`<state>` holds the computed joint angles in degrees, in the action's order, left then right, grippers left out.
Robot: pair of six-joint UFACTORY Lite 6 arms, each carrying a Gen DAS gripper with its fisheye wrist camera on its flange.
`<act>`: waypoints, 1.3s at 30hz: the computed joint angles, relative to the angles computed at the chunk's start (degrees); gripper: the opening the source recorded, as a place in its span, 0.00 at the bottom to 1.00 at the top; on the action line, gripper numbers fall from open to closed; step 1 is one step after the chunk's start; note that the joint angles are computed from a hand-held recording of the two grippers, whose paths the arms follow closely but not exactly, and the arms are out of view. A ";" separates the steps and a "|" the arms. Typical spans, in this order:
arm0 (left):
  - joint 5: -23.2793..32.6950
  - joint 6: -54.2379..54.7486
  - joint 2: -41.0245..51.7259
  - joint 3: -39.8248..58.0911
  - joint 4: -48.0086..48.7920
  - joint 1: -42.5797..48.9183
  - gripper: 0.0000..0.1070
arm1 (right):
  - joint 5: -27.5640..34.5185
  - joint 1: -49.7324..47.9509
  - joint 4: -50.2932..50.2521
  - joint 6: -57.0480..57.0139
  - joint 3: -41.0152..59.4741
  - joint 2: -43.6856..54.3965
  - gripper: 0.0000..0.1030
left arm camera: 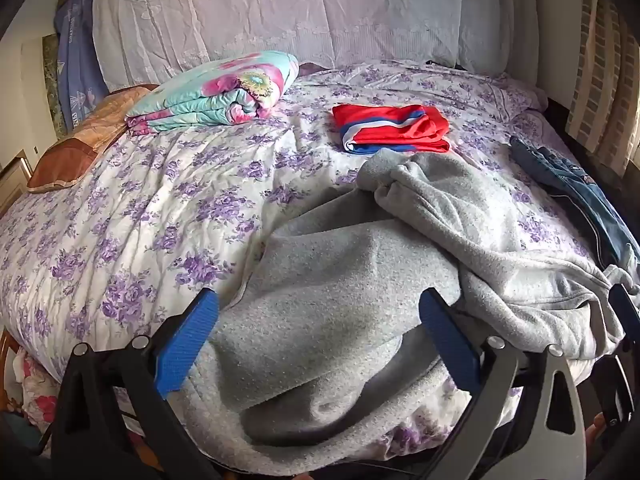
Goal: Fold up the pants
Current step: 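Lower the left gripper onto the grey sweatpants and grasp a fold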
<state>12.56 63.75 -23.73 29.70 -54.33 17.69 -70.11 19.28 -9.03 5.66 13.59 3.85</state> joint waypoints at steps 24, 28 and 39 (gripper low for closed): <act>0.59 0.71 0.84 0.24 -0.89 -0.56 0.92 | -1.58 0.12 0.47 -0.30 -1.01 0.99 0.97; 3.84 2.09 7.42 6.13 -4.00 -2.07 0.92 | -2.06 0.20 0.55 -0.37 -1.19 1.27 0.97; 25.15 -24.09 47.06 47.65 6.52 -8.08 0.77 | -3.50 -7.74 -4.39 1.08 -0.96 2.18 0.97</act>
